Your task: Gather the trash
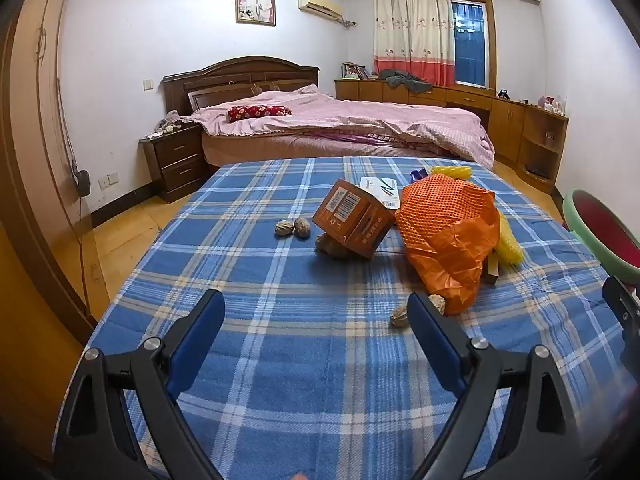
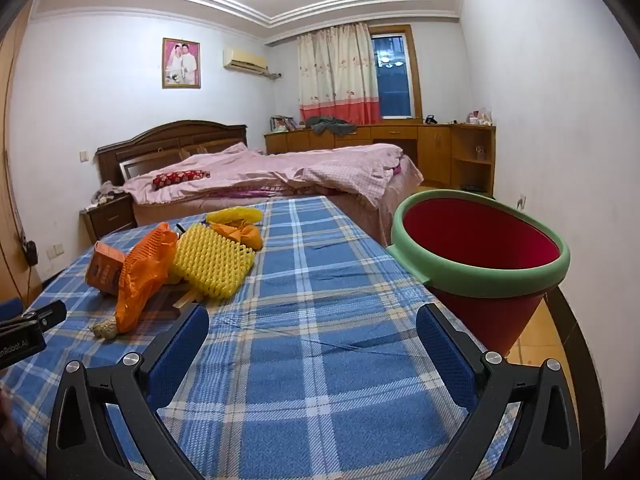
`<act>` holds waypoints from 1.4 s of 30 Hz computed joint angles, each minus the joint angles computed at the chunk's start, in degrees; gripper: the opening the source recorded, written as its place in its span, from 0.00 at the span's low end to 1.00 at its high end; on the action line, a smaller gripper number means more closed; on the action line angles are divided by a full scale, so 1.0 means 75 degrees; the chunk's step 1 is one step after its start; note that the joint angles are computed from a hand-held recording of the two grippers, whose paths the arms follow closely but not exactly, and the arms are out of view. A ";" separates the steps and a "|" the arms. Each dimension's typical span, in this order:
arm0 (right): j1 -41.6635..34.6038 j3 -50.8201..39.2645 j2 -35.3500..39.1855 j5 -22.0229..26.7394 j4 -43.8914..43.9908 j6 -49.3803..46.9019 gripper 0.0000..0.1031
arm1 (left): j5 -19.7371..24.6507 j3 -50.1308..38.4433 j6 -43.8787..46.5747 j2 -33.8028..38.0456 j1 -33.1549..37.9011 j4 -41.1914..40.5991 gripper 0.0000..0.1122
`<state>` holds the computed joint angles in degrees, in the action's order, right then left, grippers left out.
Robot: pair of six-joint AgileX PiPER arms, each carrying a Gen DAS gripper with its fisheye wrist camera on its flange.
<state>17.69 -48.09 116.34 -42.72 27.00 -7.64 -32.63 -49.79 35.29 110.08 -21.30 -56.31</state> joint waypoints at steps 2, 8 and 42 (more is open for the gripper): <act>0.0000 -0.0001 -0.0001 0.0008 0.0005 0.0003 1.00 | 0.0043 -0.0006 0.0043 -0.0013 0.0007 -0.0038 0.82; 0.0004 0.0009 0.0004 -0.0022 0.0003 0.0007 1.00 | 0.0100 -0.0027 0.0069 -0.0014 0.0023 -0.0069 0.82; -0.0001 0.0029 0.0007 -0.0066 -0.0043 0.0072 1.00 | 0.0171 -0.0024 0.0007 -0.0030 0.0053 -0.0026 0.82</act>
